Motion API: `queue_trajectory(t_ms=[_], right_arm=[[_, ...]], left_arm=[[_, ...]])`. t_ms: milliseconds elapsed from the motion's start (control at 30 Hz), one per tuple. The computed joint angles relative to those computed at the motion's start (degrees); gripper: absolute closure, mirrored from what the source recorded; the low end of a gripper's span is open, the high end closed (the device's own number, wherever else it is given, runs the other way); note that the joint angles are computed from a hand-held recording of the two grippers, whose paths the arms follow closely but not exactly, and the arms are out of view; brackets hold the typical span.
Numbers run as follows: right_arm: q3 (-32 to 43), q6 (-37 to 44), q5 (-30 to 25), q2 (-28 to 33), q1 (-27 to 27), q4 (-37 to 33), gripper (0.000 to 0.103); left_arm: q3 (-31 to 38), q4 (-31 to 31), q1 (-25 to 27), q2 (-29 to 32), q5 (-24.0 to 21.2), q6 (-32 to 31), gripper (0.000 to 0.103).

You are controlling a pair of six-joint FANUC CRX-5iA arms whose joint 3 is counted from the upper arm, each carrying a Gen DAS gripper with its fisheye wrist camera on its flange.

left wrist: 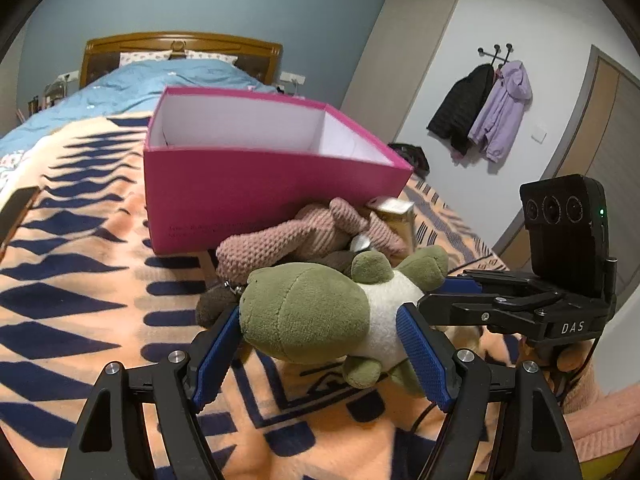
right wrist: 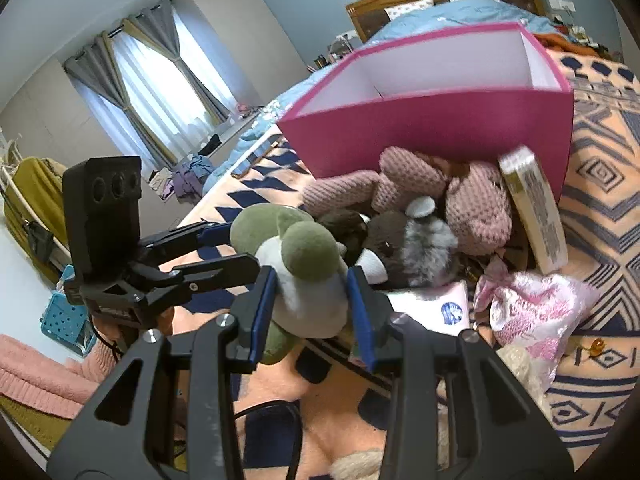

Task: Organize objects
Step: 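Lift the green frog plush with the right gripper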

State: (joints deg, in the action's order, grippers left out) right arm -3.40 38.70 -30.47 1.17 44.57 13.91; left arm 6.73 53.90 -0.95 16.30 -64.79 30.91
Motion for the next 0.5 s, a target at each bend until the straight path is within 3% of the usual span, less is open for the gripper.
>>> queue_trajectory(t_ms=[267, 300, 333, 367, 433, 500], right_arm=[[5.05, 4.28, -2.26, 2.25, 0.17, 3.82, 0.064], [6.03, 6.03, -1.54, 2.70, -0.19, 2.58, 0.067], [6.62, 7.81, 0.51, 2.91, -0.66, 0.94, 0.082], [7.42, 9.53, 1.46, 3.34, -0.90, 0.06, 0.090], [8.74, 6.51, -1.50, 4.99, -0.42, 5.46, 0.091], [9.34, 7.11, -1.62, 5.50, -0.85, 3.33, 0.091]], left_arm=[[2.13, 3.21, -0.42, -1.25, 1.22, -2.91, 0.025], [2.57, 3.62, -0.75, -1.21, 1.46, -3.73, 0.025], [2.85, 3.65, -1.29, -1.26, 2.69, -4.47, 0.027], [3.23, 3.15, -1.56, -1.29, 3.45, -4.21, 0.027], [3.95, 2.31, -2.05, -0.50, 4.56, -3.26, 0.027], [4.27, 0.26, -2.06, 0.41, 5.39, -0.79, 0.026]])
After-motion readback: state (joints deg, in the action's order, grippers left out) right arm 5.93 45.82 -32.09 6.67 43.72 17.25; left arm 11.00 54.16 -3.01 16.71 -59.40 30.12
